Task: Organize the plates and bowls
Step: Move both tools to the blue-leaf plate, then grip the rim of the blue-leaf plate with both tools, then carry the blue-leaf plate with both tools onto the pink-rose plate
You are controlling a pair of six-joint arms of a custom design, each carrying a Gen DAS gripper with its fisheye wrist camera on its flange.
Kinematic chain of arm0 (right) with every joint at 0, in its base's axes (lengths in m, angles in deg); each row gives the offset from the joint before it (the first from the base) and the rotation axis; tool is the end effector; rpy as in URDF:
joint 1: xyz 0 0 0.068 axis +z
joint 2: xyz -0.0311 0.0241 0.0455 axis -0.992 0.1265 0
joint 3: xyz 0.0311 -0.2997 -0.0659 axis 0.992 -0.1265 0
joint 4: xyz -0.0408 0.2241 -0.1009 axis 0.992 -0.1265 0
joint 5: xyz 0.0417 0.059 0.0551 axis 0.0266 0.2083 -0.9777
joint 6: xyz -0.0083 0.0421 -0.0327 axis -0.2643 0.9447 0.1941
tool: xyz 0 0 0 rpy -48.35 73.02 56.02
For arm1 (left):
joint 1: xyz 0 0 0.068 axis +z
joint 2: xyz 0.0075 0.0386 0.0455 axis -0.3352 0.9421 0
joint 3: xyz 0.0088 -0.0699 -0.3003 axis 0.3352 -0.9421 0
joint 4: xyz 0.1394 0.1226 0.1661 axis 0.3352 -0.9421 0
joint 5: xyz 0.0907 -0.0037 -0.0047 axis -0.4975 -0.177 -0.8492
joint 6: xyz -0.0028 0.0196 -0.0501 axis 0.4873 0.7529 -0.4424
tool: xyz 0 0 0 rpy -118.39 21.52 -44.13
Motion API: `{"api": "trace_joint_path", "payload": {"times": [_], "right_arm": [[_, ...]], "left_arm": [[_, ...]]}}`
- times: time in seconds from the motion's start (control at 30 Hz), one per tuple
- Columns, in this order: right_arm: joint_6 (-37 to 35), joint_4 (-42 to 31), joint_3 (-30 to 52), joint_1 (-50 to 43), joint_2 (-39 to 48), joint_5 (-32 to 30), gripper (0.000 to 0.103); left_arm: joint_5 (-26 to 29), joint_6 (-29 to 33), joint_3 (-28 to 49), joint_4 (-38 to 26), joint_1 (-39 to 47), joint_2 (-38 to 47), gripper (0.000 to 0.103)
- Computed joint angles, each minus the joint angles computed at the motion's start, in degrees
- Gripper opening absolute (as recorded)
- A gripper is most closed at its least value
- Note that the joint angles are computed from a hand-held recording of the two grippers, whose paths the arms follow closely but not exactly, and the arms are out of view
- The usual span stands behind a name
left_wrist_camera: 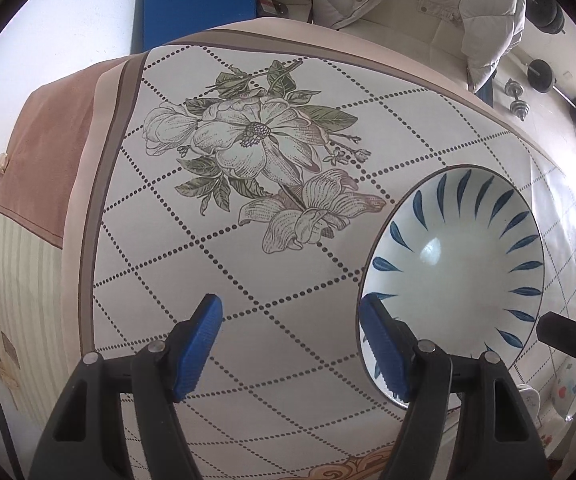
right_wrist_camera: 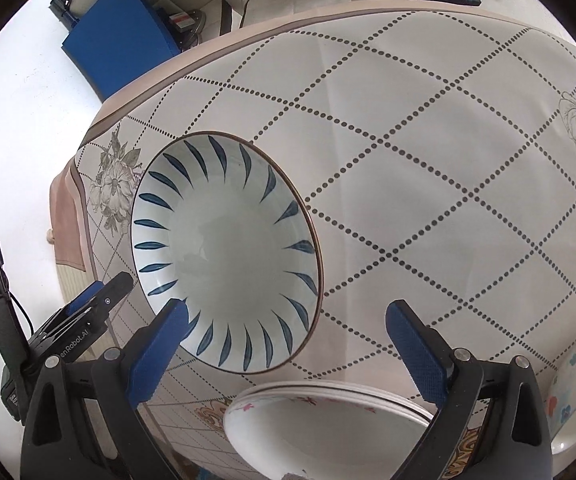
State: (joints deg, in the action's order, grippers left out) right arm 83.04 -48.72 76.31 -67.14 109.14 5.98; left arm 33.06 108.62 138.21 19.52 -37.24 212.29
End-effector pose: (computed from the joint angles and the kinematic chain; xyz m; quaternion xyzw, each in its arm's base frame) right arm 0.2088 0.0688 0.1085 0.4594 0.8590 0.2247 0.0245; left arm 0.3879 -0.1235 0.1297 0.3555 0.9342 0.0020 0.0310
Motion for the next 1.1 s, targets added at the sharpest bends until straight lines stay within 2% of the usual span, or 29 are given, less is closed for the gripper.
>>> {"api": "trace_joint_path", "payload": {"times": [0.2, 0.3, 0.4, 0.5, 0.53, 0.6, 0.63, 0.7, 0.77, 0.8, 0.87, 1.0, 1.1], "right_arm": [[-0.43, 2.93, 2.21, -1.62, 6.34, -1.56, 0.101], [-0.36, 4.39, 2.02, -2.12, 7.52, -2.15, 0.101], [0.22, 7.04, 1.39, -2.5, 8.93, -2.64, 0.096], [1.65, 11.69, -0.54, -2.98, 10.01, -3.57, 0.082], [2.63, 13.49, -1.6, -3.02, 9.94, -3.77, 0.073], [3.81, 14.58, -2.26, -2.94, 9.64, -3.23, 0.062], [4.02, 15.72, -2.53, -3.06, 9.95, -3.55, 0.051], [4.56, 15.08, -2.15, -3.06, 10.43, -3.38, 0.045], [4.14, 11.96, -1.11, -2.47, 10.05, -1.79, 0.028], [3.45, 9.88, -0.96, -2.38, 9.36, -0.99, 0.023], [3.52, 10.56, -1.8, -2.22, 9.11, -0.49, 0.019], [3.83, 12.79, -3.27, -1.88, 8.92, -0.25, 0.017], [3.85, 12.41, -3.34, -1.42, 8.56, 0.17, 0.017]], "left_arm": [[1.33, 1.47, 4.18, -2.66, -1.06, 2.88, 0.071], [2.62, 2.9, 6.13, -4.95, -1.53, 4.4, 0.068], [5.95, 5.03, 8.92, -8.76, -1.49, 6.21, 0.067], [8.42, 6.29, 10.57, -11.69, -1.76, 7.45, 0.047], [8.64, 6.63, 10.51, -11.83, -2.08, 7.52, 0.04], [8.89, 6.92, 10.23, -11.62, -2.81, 7.58, 0.034], [9.2, 6.74, 10.55, -12.01, -3.17, 7.96, 0.029], [9.57, 5.92, 11.06, -12.4, -3.86, 8.69, 0.026], [9.35, 5.47, 9.46, -10.08, -4.26, 7.6, 0.026], [9.3, 5.49, 8.91, -9.3, -4.41, 7.21, 0.026], [8.95, 5.86, 8.22, -8.09, -4.52, 6.84, 0.024], [8.41, 6.29, 6.56, -5.95, -4.55, 5.72, 0.018], [8.62, 6.48, 5.4, -5.07, -4.15, 4.69, 0.018]]}}
